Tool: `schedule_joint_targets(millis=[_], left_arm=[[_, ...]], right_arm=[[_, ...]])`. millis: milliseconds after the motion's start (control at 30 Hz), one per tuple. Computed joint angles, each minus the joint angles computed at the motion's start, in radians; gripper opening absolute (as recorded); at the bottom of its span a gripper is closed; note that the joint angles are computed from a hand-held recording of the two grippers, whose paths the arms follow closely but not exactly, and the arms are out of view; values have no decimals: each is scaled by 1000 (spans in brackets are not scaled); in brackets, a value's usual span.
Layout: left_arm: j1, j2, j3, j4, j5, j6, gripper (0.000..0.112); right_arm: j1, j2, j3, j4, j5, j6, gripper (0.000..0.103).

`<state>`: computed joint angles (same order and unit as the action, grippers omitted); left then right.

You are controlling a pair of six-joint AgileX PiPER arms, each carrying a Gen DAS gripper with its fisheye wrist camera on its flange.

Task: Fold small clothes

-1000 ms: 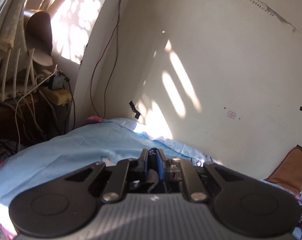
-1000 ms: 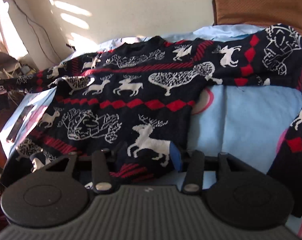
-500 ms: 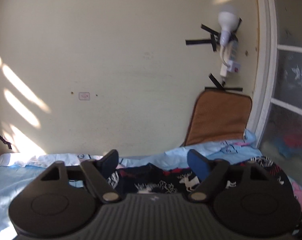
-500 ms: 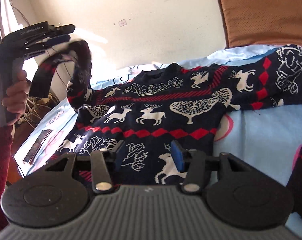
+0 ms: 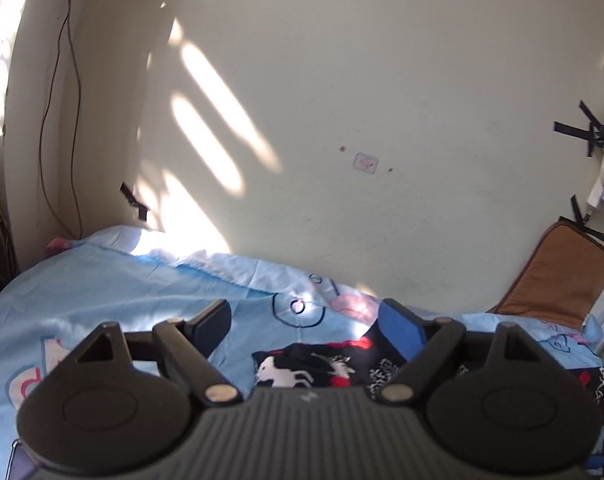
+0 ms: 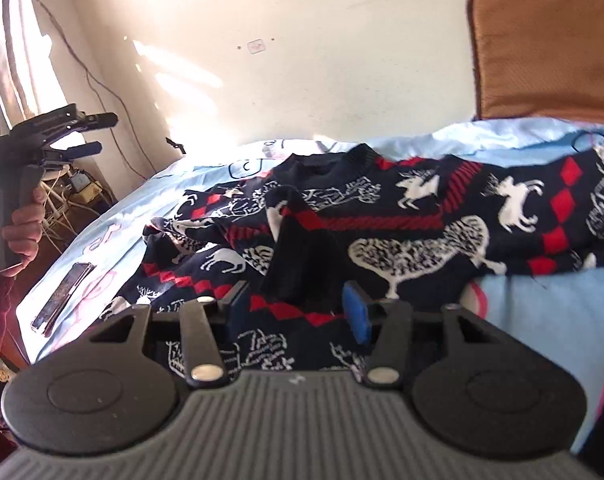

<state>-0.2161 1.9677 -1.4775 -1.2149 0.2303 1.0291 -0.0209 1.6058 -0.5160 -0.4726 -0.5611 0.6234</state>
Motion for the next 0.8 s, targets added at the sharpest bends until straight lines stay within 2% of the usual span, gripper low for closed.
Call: schedule_joint_targets(millis=[100, 200, 267, 300, 333, 367, 500, 533, 567, 600, 633, 700, 800], left_arm=[[24, 87, -75, 242, 46, -260, 82], [43, 160, -137, 358, 91, -375, 82], [42, 211, -191, 467, 117, -489, 82], [42, 234, -218, 510, 132, -534, 82], [40, 254, -240, 548, 144, -572, 82], [36, 270, -260, 584, 153, -607, 82], [28, 314, -325, 588, 191, -624, 79], [25, 329, -350, 574, 206, -613, 69], [20, 354, -393, 560, 234, -602, 51], [12, 386, -443, 572, 262, -617, 41], [-3, 414, -486, 624, 272, -673, 21], [-29, 438, -529, 712, 247, -760, 14], [-28, 462, -617, 674, 227, -774, 12]], right_arm=[[54, 49, -103, 36, 88, -45, 57], [86, 104, -186, 79, 167, -111, 59], [83, 157, -252, 43, 216, -88, 57], [71, 176, -274, -2, 223, -54, 49], [59, 193, -303, -25, 244, -36, 14], [46, 198, -318, -8, 251, -48, 6], [-30, 164, -358, 266, 229, -268, 6], [-52, 161, -375, 275, 234, -264, 6], [-70, 162, -392, 244, 243, -230, 6], [-85, 168, -414, 226, 257, -212, 6], [-87, 177, -432, 240, 273, -230, 6], [-87, 198, -464, 271, 306, -274, 6], [-85, 223, -490, 342, 321, -340, 6]])
